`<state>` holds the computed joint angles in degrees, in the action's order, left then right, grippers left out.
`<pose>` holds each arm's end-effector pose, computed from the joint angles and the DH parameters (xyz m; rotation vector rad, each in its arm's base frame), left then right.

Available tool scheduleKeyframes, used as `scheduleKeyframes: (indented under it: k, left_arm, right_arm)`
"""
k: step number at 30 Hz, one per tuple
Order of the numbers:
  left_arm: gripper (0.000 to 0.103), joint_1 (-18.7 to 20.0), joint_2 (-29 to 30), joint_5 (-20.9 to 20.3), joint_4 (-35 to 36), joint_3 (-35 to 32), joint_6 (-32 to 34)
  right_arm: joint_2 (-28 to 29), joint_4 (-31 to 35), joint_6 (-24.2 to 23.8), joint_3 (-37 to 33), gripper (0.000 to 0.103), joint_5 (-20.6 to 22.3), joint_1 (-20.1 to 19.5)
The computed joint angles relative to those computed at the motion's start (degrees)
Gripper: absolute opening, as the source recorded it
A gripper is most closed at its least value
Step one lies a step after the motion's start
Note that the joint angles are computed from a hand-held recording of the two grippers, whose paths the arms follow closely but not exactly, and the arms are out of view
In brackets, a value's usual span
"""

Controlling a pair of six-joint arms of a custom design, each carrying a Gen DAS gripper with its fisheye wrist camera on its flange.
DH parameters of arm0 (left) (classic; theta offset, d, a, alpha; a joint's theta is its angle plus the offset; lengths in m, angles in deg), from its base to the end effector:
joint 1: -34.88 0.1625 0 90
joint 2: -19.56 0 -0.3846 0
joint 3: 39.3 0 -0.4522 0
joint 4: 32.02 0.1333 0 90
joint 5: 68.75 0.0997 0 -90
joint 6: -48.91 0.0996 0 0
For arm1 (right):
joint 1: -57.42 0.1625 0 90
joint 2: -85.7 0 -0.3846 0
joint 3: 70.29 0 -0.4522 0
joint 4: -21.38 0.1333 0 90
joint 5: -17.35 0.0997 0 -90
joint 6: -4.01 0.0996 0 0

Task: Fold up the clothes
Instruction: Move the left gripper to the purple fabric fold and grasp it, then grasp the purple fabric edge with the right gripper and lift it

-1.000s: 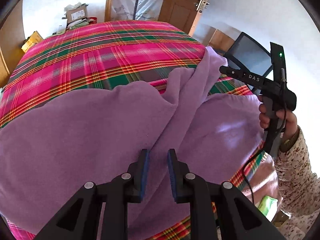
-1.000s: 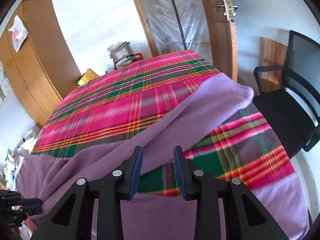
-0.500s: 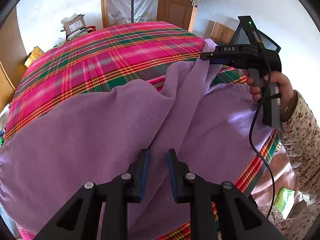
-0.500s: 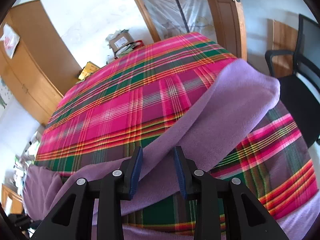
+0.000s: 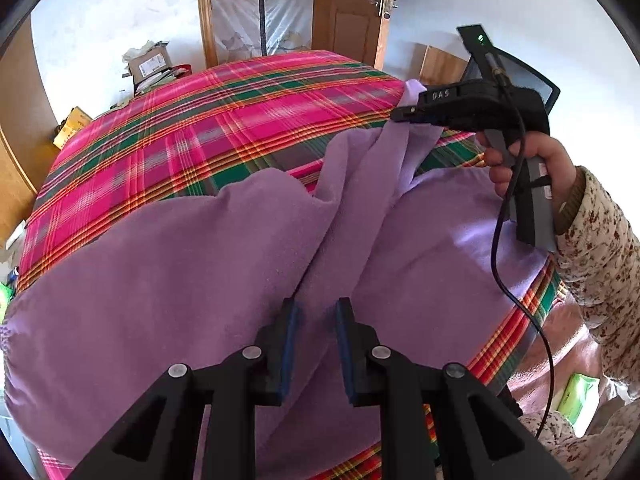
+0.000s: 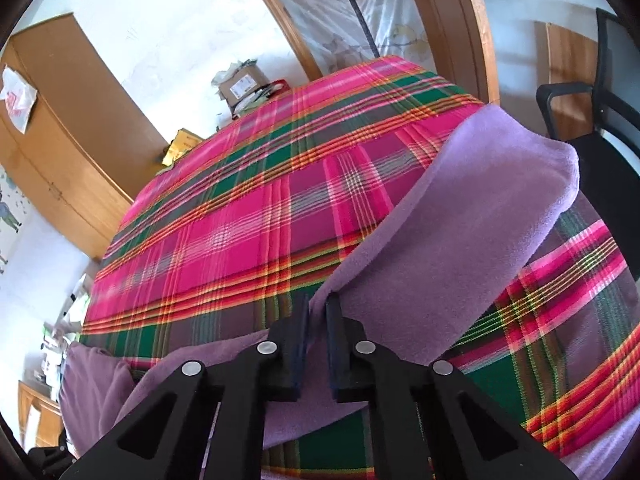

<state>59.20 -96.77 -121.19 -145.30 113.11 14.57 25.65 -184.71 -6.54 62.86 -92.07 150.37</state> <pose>-0.1703 -0.2899 0.1418 0.7715 2.3951 -0.4738 0.1237 -0.4547 0.0623 0.1311 -2.5934 0.9887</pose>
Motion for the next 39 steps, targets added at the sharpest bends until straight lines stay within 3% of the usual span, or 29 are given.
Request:
scheduleKeyframes:
  k: [11,18,24,35,39]
  left_arm:
    - [0.02,-0.9,2.0,1.4,0.4,0.1,-0.1]
    - [0.02,-0.6,0.5,2.3,-1.3,1.2,-0.1]
    - [0.02,-2.8,-0.9,2.9,-2.2,2.6,1.5]
    - [0.02,-7.7,6.5,7.1,0.7,1.8,-1.0]
    - [0.02,-6.8,10.6,7.9,-0.2,0.7,-1.5]
  right_arm:
    - [-3.1,-7.8,1.0,4.7,0.003,2.8,1.1]
    - [-3.5,-8.5,1.3,5.7,0.003,2.0,1.1]
    - [-3.4,-8.3,1.6,5.0,0.003,2.0,1.4]
    - [-3.0,-6.2,1.8,3.7,0.003,2.4,0.9]
    - [-3.0,-6.4,2.0,3.8,0.003,3.1,0.7]
